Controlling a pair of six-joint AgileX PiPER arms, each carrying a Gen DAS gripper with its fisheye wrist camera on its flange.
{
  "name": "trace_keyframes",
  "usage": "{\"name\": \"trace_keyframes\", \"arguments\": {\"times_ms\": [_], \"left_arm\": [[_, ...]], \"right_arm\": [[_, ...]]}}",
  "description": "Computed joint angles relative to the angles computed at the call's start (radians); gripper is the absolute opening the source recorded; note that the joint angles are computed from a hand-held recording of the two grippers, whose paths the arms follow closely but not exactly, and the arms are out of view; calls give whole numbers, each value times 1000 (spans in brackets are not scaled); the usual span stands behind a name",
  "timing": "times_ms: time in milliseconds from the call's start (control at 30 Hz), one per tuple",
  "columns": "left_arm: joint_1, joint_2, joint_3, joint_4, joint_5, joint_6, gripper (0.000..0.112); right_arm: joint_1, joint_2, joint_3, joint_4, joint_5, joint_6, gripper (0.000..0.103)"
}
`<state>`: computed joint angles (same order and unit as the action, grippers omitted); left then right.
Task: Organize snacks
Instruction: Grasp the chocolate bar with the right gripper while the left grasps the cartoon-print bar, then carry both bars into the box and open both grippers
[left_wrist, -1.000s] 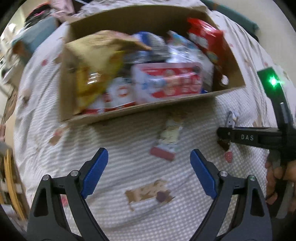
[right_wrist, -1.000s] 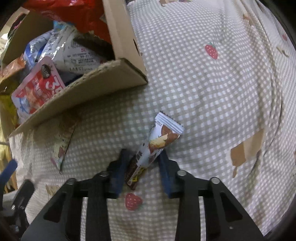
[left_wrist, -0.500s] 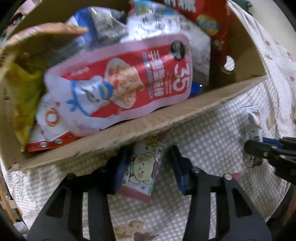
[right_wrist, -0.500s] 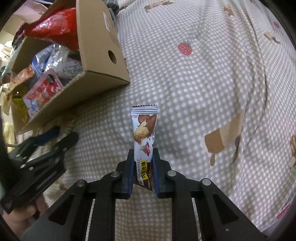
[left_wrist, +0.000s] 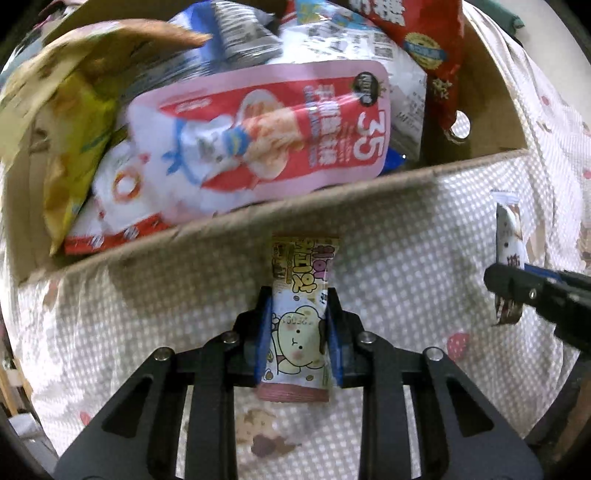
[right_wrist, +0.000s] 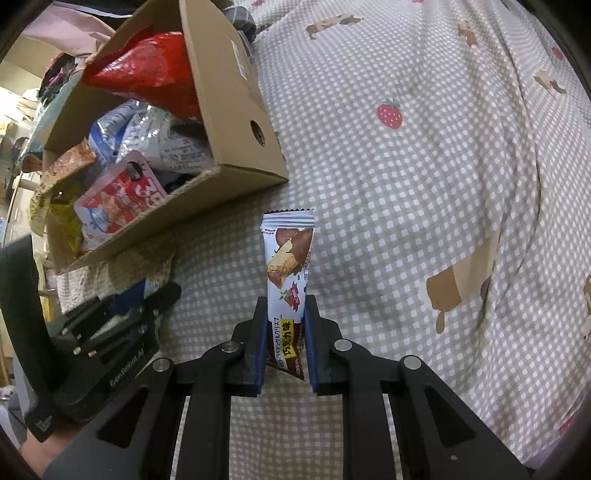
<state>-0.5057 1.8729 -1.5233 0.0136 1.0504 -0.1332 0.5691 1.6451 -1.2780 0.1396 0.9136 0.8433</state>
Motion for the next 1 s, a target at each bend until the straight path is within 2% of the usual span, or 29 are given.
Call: {"name": "trace_keyframes", "arguments": {"times_ms": [200, 333, 433, 533, 733, 833, 1000], "left_arm": [[-9, -106, 110, 18, -9, -50, 23], [-3, -221, 226, 29, -20, -76, 23], [21, -264, 240, 16, -1, -91, 23], [82, -320, 250, -7, 27, -55, 23], [120, -378, 193, -13, 82, 0, 23], [89, -388, 131, 5, 113, -30, 23], [123, -376, 35, 8, 120, -39, 23]], "right_arm": [[2, -11, -19, 0, -3, -6, 18], [20, -48, -7, -13, 1, 30, 18], [20, -105, 16, -28, 14, 54, 18], [-4, -156, 72, -5, -27, 48, 18], [-27, -259, 110, -64, -26, 111, 18], [-17, -299, 96, -167, 12, 187, 18], [26, -342, 80, -302, -2, 296, 18]]}}
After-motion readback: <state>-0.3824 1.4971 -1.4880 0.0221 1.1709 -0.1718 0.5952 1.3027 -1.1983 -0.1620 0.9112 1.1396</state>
